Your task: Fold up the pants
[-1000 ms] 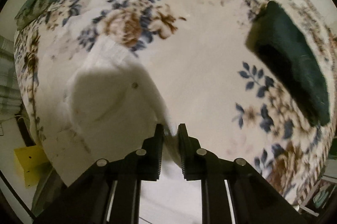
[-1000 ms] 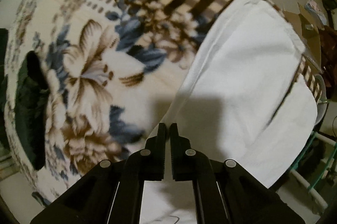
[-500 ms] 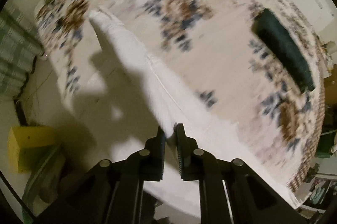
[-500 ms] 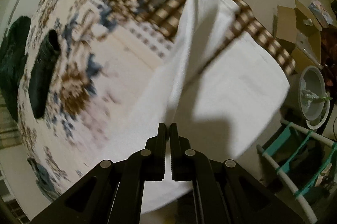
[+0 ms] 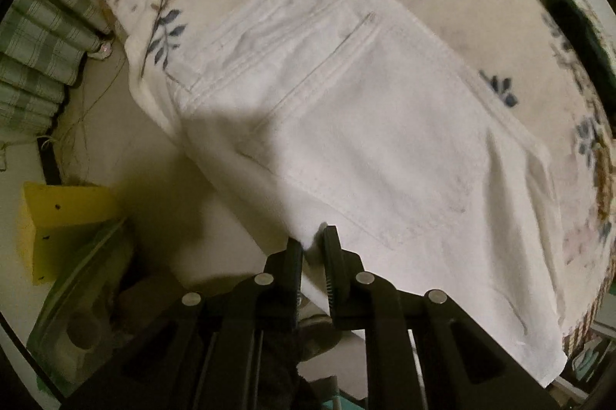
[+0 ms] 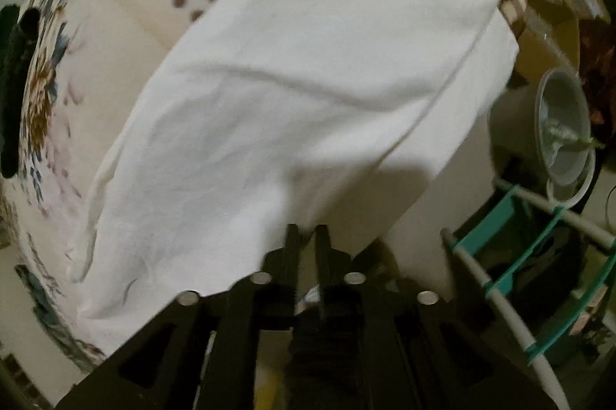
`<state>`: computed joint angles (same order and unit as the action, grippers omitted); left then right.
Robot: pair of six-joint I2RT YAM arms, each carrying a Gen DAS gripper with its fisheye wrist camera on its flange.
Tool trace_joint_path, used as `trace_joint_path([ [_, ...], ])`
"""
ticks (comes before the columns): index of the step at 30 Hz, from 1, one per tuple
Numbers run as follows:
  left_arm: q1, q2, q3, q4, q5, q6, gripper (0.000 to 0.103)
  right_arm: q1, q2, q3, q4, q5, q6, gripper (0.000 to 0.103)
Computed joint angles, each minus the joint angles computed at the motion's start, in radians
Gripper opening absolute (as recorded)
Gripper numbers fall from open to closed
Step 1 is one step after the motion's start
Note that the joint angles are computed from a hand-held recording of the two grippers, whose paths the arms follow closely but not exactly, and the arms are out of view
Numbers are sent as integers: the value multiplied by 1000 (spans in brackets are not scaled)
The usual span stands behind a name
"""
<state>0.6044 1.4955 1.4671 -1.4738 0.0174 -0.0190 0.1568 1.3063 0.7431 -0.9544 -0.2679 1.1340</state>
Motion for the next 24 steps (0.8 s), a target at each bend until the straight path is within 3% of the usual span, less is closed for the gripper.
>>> trace_joint_path([
  [1, 3, -2, 7, 0, 10, 7, 10, -29, -51, -15, -13, 1, -11, 43],
  [5, 32, 12, 20, -3, 65, 7, 19, -189, -232, -56, -84, 40, -82, 49],
  [7, 36, 27, 14, 19, 77, 3, 32, -324, -283, -80, -100, 46, -145, 50],
  [11, 36, 69, 2, 67, 63, -9, 34, -581, -241, -118, -39, 19, -252, 50],
  [15, 39, 72, -30, 107, 47, 1, 34, -664, -166, -180, 97, 1, -244, 50],
  [17, 48, 82, -40, 128, 34, 13, 34, -660, -163, -226, 178, 7, -211, 41],
  [18, 53, 86, -45, 139, 29, 15, 34, -637, -160, -231, 199, 20, -195, 19],
  [19, 61, 97, -47, 154, 22, 16, 34, -603, -147, -215, 187, 65, -196, 9],
  [21, 81, 108, -50, 170, 16, 31, 34, -562, -163, -206, 166, 103, -189, 2],
  [24, 125, 120, -50, 184, 12, 63, 34, -563, -230, -177, 71, 140, -216, 2],
])
